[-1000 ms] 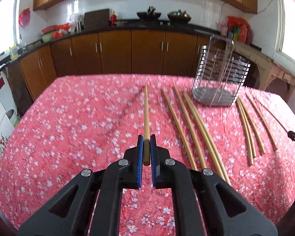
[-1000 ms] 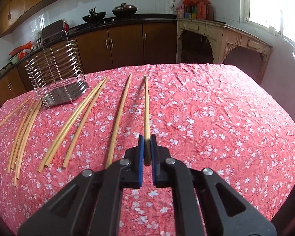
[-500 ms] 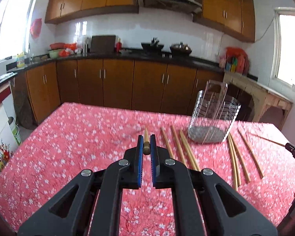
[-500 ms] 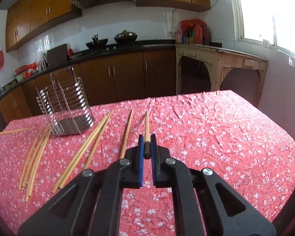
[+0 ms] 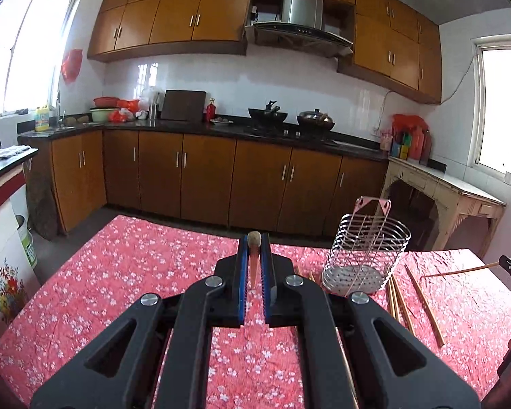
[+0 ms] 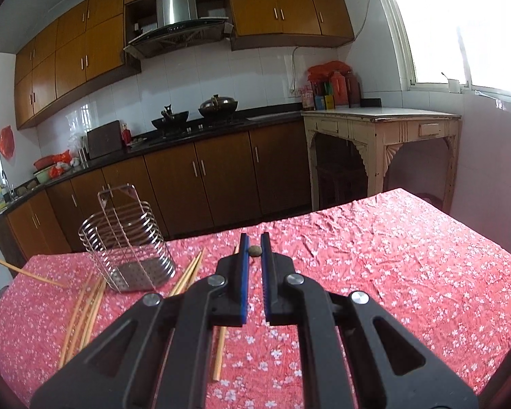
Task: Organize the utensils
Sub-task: 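Lift the chopsticks upright with both tools and carry them over the wire holder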
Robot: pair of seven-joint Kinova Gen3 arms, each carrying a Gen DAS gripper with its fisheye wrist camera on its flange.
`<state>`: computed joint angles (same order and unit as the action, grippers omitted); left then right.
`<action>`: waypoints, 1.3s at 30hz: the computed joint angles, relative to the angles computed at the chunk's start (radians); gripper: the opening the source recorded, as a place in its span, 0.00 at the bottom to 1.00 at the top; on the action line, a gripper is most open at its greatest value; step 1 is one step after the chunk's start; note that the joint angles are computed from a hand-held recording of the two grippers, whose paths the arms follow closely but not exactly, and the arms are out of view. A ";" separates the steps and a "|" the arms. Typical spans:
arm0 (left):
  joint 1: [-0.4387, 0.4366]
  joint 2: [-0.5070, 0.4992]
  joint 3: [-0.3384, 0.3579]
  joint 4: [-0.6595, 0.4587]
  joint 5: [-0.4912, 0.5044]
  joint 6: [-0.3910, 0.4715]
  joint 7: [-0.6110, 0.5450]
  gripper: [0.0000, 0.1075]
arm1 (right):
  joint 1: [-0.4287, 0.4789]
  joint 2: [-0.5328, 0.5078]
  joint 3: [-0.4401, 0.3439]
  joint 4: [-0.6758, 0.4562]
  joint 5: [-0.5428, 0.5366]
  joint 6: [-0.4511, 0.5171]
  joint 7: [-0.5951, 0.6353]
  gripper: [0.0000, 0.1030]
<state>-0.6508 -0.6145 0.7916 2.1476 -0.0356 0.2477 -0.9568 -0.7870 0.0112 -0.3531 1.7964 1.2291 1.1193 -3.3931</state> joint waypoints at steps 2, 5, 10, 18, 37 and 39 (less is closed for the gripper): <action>-0.002 0.000 -0.002 -0.004 0.001 -0.004 -0.001 0.06 | 0.002 -0.001 0.003 -0.004 0.010 -0.001 0.000 0.07; -0.005 -0.007 -0.005 -0.007 0.001 -0.009 -0.003 0.06 | 0.004 -0.001 0.003 -0.011 0.024 -0.002 0.001 0.07; -0.017 -0.011 -0.003 -0.020 0.001 -0.007 -0.010 0.06 | 0.005 0.002 0.003 -0.030 0.039 0.004 0.015 0.07; -0.061 -0.011 0.017 -0.048 0.000 0.002 -0.018 0.06 | 0.007 0.009 0.013 -0.080 0.054 0.013 0.081 0.07; -0.096 0.072 0.026 -0.359 -0.042 0.043 -0.025 0.06 | 0.082 0.026 0.055 -0.476 -0.036 -0.177 0.472 0.07; -0.145 0.082 0.076 -0.408 -0.038 0.035 -0.013 0.06 | 0.072 0.060 0.072 -0.541 -0.030 -0.208 0.501 0.07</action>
<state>-0.7959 -0.5322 0.8674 1.7393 -0.0738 0.2825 -0.9696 -0.7148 0.0710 -0.2812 1.2559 1.1991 0.9114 -2.8925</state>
